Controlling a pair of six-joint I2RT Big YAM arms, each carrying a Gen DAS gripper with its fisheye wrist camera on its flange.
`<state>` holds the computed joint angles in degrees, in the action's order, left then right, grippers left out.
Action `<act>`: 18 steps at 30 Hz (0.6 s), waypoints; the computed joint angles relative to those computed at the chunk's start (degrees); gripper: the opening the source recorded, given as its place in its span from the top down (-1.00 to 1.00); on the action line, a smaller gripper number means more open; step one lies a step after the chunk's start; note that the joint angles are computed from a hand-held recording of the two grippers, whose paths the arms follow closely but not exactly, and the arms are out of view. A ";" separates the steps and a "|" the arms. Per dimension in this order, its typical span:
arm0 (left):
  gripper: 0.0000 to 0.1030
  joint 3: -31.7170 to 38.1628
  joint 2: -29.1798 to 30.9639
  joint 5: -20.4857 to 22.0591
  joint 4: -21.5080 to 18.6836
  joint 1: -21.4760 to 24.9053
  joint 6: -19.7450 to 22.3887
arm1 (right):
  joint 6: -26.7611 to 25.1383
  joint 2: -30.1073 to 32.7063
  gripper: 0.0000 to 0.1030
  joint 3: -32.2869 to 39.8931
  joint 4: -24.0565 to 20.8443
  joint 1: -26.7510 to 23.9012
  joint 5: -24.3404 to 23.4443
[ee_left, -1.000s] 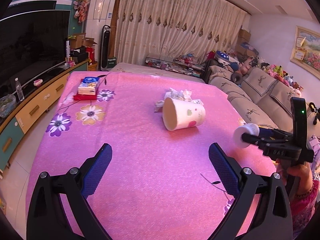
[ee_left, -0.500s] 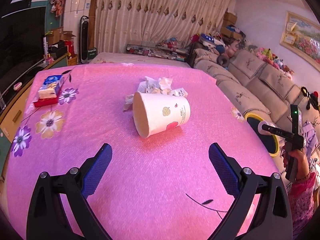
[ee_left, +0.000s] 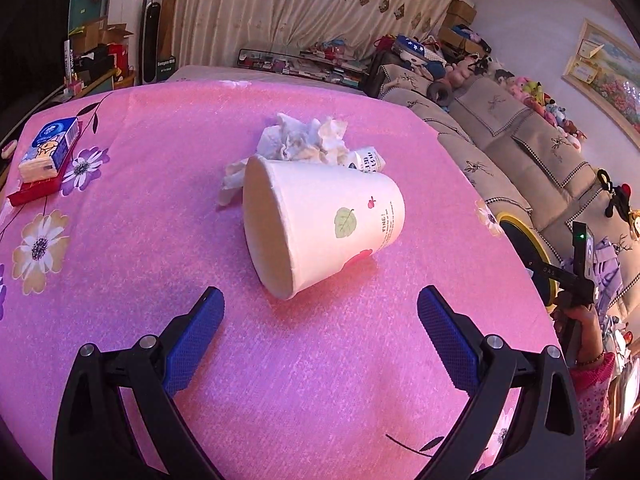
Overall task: Collect trash
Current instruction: 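Carry the pill bottle over the yellow bin and open the right gripper, then grasp the white paper cup by its rim with the left gripper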
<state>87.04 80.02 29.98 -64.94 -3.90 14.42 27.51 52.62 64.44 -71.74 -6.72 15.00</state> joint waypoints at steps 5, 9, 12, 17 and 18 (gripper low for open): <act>-0.86 1.23 0.75 -0.50 0.98 -0.87 0.13 | 0.35 -1.11 -0.67 0.43 -0.19 0.90 0.65; -0.86 2.14 1.54 -1.32 1.08 -1.80 0.28 | 1.39 -2.36 -0.67 0.73 -0.66 2.95 1.69; -0.86 2.22 1.83 -1.62 1.20 -2.18 0.50 | 1.46 -3.03 -0.67 0.75 -0.61 3.34 1.67; -0.63 2.00 2.16 -0.73 1.10 -2.67 0.82 | 1.51 -3.46 -0.67 1.18 -0.84 4.30 2.11; -0.55 1.98 2.21 -0.78 1.12 -2.87 0.80 | 1.67 -3.48 -0.67 1.31 -0.89 4.53 2.25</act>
<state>89.02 82.23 29.19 -63.83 -6.77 15.22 29.18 49.14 65.75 -72.62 -2.20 17.25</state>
